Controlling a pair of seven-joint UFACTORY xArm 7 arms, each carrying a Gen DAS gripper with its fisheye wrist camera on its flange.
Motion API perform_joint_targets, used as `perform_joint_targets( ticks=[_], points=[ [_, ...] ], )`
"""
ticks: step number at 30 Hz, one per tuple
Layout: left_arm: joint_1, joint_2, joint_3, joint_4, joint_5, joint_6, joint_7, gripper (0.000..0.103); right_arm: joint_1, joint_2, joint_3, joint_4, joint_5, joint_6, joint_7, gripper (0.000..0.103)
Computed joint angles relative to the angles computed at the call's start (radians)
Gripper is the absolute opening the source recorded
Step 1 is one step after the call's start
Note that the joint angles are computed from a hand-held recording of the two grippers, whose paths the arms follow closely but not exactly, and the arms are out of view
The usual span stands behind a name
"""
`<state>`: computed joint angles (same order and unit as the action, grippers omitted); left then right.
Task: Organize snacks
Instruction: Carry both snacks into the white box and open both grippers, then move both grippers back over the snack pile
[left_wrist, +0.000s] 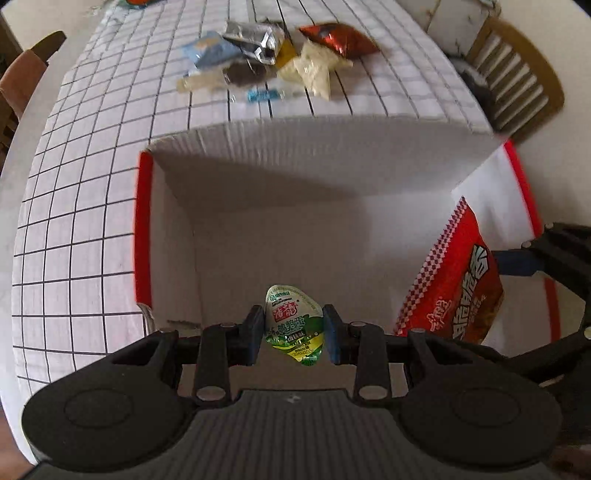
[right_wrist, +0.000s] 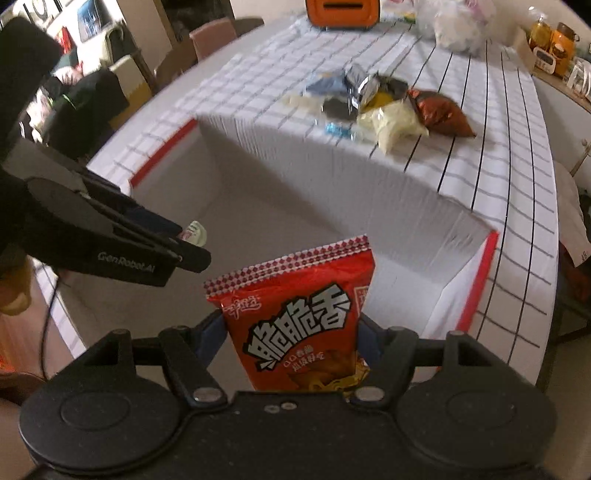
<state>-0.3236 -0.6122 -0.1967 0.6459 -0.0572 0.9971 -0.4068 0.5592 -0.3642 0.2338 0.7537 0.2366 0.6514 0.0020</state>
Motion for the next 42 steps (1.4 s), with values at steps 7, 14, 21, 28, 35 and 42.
perform_joint_targets(
  ticks=[7, 14, 21, 28, 35, 42],
  points=[
    [-0.004, 0.059, -0.002, 0.031, -0.003, 0.052, -0.001, 0.033, -0.008, 0.053, 0.023, 0.022, -0.043, 0.05, 0.038, 0.072],
    [-0.009, 0.092, -0.007, 0.045, -0.005, 0.075, -0.008, 0.033, -0.006, 0.081, 0.031, 0.03, -0.064, 0.068, 0.064, 0.072],
    [-0.014, 0.102, -0.001, 0.04, -0.009, 0.056, 0.005, 0.034, -0.004, 0.085, 0.03, 0.032, -0.063, 0.059, 0.071, 0.072],
    [-0.013, 0.064, 0.01, 0.031, -0.016, 0.048, 0.021, 0.036, -0.001, 0.046, 0.024, 0.021, -0.055, 0.05, 0.072, 0.073],
    [-0.002, 0.001, 0.0, 0.025, -0.002, 0.053, 0.002, 0.053, -0.005, -0.016, 0.025, 0.0, -0.073, 0.034, 0.092, 0.082],
    [0.002, -0.056, -0.017, 0.031, 0.019, 0.052, -0.013, 0.059, -0.004, -0.082, 0.003, -0.017, -0.039, 0.009, 0.099, 0.086]
  ],
)
